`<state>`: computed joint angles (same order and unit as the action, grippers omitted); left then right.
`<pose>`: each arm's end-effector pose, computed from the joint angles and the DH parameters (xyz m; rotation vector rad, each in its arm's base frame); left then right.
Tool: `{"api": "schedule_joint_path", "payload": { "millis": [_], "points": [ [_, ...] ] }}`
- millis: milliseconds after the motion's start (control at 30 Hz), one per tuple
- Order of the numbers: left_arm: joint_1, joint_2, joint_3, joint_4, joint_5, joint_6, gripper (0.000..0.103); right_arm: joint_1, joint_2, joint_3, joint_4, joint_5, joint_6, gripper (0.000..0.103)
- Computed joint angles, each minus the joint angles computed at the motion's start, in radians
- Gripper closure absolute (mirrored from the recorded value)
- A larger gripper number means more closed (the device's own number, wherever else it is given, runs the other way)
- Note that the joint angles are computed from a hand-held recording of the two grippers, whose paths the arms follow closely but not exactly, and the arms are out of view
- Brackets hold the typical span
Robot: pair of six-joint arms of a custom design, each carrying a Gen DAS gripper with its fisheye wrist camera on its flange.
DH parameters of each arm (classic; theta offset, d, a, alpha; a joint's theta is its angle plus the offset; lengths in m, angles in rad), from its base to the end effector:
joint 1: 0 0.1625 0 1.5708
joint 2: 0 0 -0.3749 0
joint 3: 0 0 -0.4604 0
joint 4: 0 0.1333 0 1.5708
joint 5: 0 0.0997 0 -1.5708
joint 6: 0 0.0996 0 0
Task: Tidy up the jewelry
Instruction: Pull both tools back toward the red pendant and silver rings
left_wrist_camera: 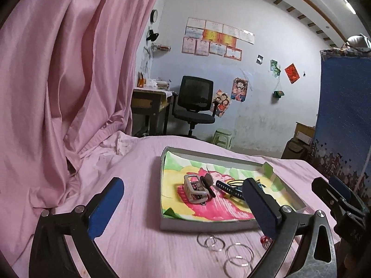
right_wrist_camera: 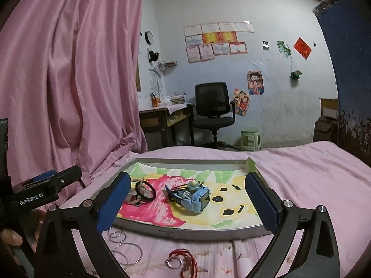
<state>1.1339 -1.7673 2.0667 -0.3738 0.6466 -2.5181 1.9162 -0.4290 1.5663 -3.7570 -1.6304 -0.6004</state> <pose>0.0092 -0.4833 0.2994 0.0671 1.7777 -1.6086 0.3468 -0.5875 -0.0625 1.1328 -2.3116 1.4671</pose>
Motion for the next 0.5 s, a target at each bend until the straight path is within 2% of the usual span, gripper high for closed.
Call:
{"api": "schedule_joint_path", "payload": {
  "millis": [500],
  "points": [
    [-0.074,-0.116,0.152,-0.066,-0.054,0.090,0.000,-0.011,-0.085,0.159,-0.069,0.012,-0.045,0.005]
  ]
}}
